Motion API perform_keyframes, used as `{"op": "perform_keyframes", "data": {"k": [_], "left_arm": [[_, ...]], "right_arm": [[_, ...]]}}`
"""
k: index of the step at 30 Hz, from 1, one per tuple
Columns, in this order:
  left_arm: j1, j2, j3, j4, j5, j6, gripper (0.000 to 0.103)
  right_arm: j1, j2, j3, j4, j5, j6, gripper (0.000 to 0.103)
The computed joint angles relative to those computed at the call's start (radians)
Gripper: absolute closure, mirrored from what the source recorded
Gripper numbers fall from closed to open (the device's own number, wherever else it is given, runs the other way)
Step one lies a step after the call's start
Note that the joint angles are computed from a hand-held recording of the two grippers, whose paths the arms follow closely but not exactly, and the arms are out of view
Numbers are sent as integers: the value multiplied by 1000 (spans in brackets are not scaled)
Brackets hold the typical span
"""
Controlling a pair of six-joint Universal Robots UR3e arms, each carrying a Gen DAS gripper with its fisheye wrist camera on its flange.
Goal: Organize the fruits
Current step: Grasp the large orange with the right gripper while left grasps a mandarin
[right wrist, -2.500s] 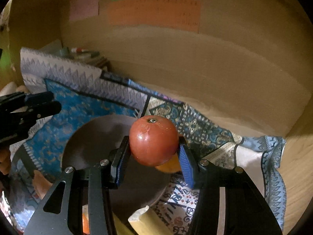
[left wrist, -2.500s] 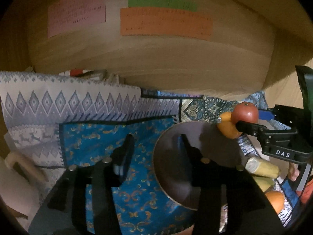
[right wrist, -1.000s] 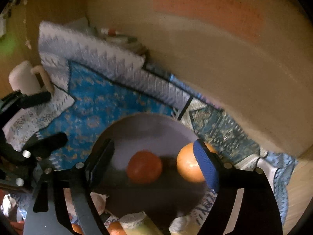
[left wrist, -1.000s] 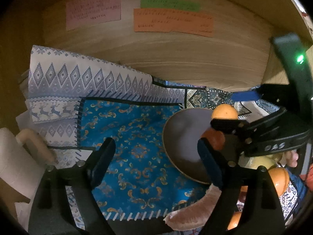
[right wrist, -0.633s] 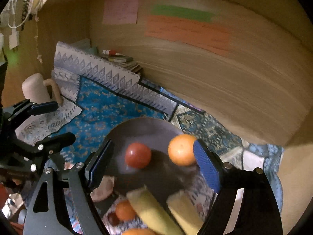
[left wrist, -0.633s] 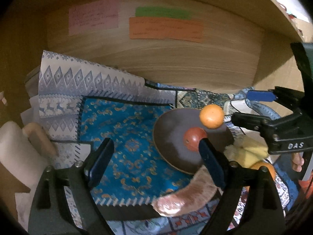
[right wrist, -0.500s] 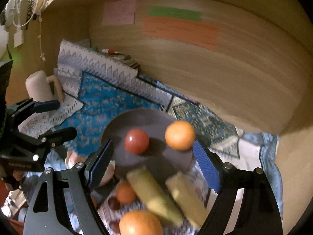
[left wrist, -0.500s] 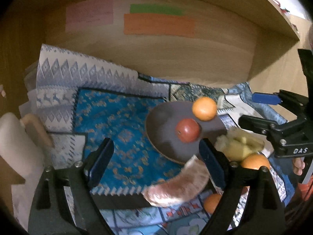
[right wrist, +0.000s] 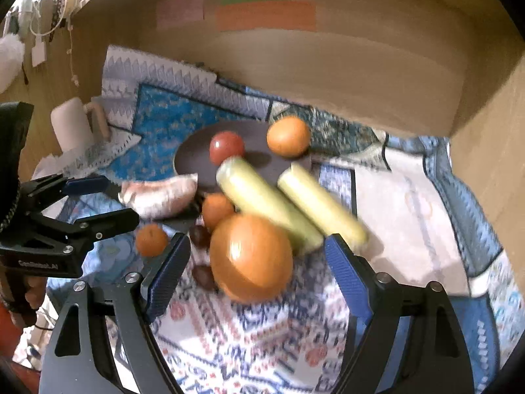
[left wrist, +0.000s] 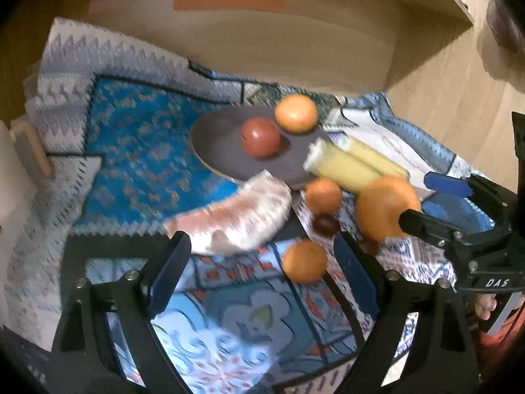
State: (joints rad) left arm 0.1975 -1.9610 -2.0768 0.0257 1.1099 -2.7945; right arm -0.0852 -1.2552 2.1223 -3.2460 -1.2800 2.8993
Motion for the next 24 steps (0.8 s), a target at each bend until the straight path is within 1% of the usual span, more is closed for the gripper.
{"op": "perform_keyframes", "data": {"k": [5,6,9,12,14,16,17,19,20,24], "left_arm": [[-37,-29,-13,17,22,-11,14],[-42,-37,-10,21,24,-14,16],[-61,-61,8,14,43,-19,30],[-61,-73,17,15,34,-16,35],[-61,-78,28,-2,18,-10,41],[-69,-90,44,-7,19,-10,48],[-73,-94,50,-7,25,-10,51],[-69,-96,62,-35,-1,6,68],[-67,-98,69,-46,-10,10,68],[-63,-99,69,-47,-17,5,69]], "right_arm": [[-1,17,32,-41,1,14,21],[-1,23,33,-49,4,22,21],[-8,38,23,-51,16,41,21],[-5,64,1,-55,4,77,21],[-13,73,-18,-25,29,80,22],[-10,84,-34,-8,36,79,25],[-8,89,-42,5,40,75,30],[-11,93,-54,30,62,63,41],[-10,93,-58,36,65,58,44],[-14,87,-54,35,71,43,44]]}}
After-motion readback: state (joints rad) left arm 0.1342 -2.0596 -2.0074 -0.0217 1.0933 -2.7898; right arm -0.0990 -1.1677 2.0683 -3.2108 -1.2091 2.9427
